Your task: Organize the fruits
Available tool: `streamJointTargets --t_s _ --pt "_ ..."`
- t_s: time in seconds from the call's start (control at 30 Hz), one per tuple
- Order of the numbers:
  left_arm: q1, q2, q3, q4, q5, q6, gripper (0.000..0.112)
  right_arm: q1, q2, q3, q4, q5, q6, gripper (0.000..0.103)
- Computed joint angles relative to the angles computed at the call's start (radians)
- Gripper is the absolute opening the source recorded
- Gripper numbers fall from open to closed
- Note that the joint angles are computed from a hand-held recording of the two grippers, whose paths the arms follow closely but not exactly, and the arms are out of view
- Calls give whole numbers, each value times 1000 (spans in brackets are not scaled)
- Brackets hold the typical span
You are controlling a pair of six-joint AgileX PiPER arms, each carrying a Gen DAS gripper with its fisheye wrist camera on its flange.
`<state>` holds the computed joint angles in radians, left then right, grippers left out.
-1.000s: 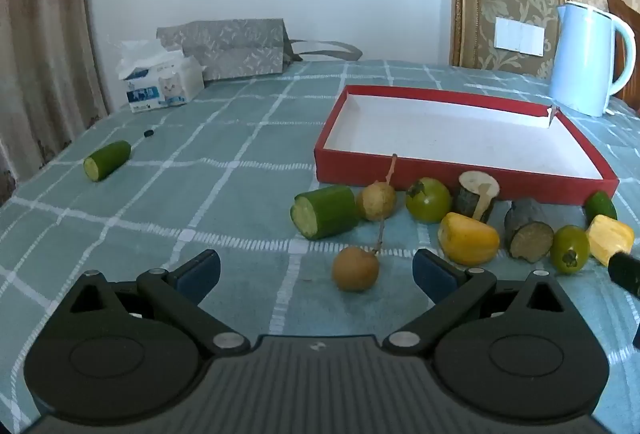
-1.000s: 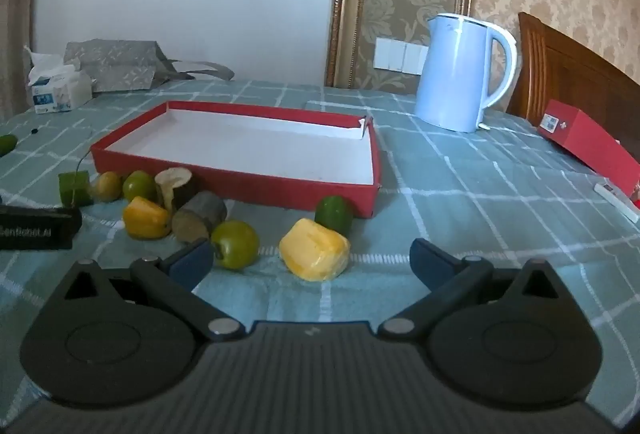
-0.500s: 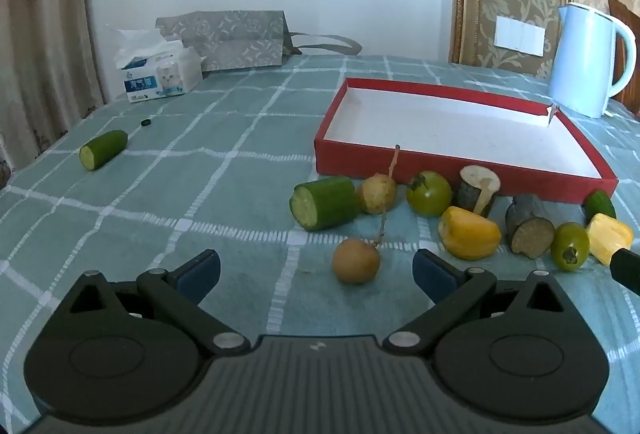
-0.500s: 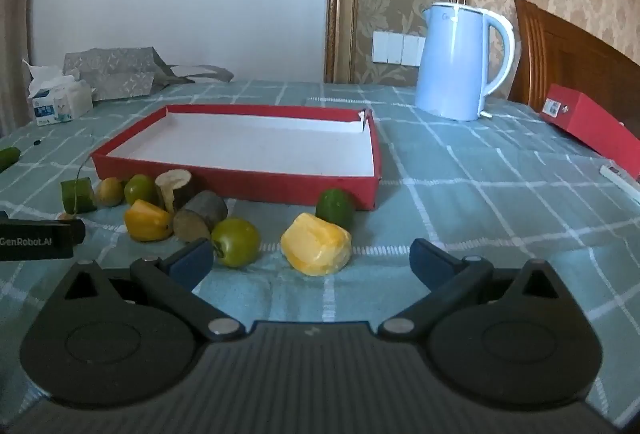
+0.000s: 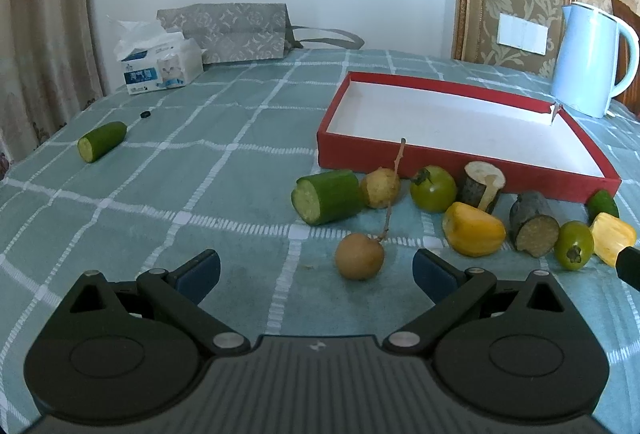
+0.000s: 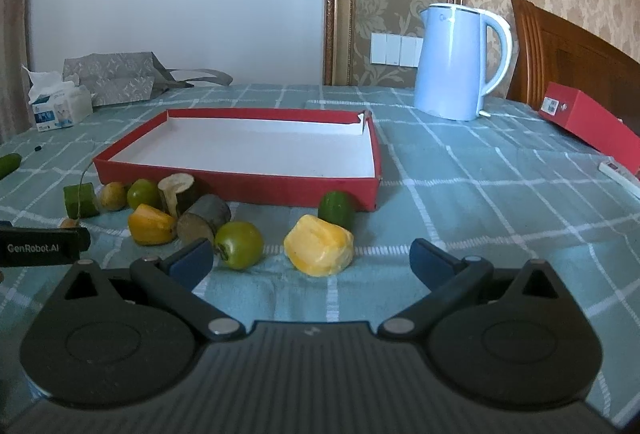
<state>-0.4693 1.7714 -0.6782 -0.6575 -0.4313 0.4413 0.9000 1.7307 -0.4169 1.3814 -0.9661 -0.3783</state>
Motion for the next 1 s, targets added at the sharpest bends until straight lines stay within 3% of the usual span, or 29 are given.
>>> streamJointTargets --t_s 0.3,1.0 --pt "-11 1 0 -20 -3 30 103 32 -4 24 5 -51 32 103" --pt "-3 21 -33 -15 31 32 103 -89 -12 45 -118 54 99 103"
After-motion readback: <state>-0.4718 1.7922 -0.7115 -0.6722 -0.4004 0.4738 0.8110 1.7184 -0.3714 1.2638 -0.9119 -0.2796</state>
